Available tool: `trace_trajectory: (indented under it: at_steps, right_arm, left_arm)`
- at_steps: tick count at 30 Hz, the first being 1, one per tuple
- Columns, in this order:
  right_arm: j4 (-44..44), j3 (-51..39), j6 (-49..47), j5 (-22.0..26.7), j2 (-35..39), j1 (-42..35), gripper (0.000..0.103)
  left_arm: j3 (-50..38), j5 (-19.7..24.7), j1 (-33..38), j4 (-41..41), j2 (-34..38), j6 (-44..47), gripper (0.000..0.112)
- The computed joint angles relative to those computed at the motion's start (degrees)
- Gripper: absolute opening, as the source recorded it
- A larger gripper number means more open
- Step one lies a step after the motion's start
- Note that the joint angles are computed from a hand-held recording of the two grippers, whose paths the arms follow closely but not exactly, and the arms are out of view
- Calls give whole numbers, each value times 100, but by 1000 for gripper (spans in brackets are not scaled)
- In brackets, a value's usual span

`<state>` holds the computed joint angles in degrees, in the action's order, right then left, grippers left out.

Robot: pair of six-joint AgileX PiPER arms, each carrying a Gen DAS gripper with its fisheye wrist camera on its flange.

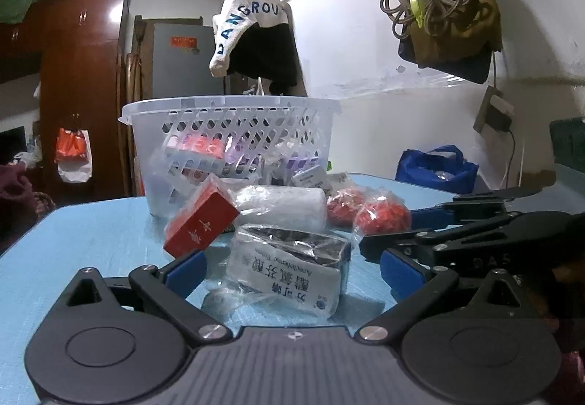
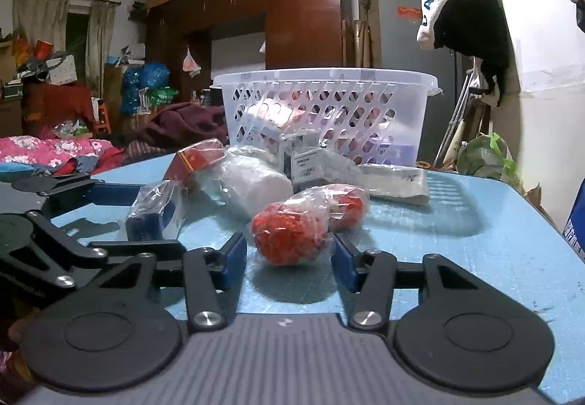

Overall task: Organize objects
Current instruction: 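Grasp the bagged medicine box with the left tool while the right grasps bagged red balls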

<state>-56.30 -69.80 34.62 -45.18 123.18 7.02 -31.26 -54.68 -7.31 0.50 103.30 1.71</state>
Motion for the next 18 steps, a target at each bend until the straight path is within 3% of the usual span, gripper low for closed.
trace_trajectory:
  at_steps: [6, 10, 12, 16, 18]
  right_arm:
    - [-20, 38, 61, -152, 3, -87, 52]
    - [141, 74, -21, -208, 21, -106, 50]
    - [244, 122, -138, -206, -3, -95, 50]
    - [168, 141, -45, -297, -12, -171, 50]
    - [252, 176, -92, -326, -30, -199, 50]
  left_arm:
    - [-26, -190, -130, -206, 124, 110, 101]
    - [54, -391, -167, -298, 134, 100, 75]
    - [120, -532, -48, -62, 113, -154, 74]
    - [357, -1102, -197, -444, 107, 119, 74]
    - [403, -1105, -151, -362, 52, 43, 74]
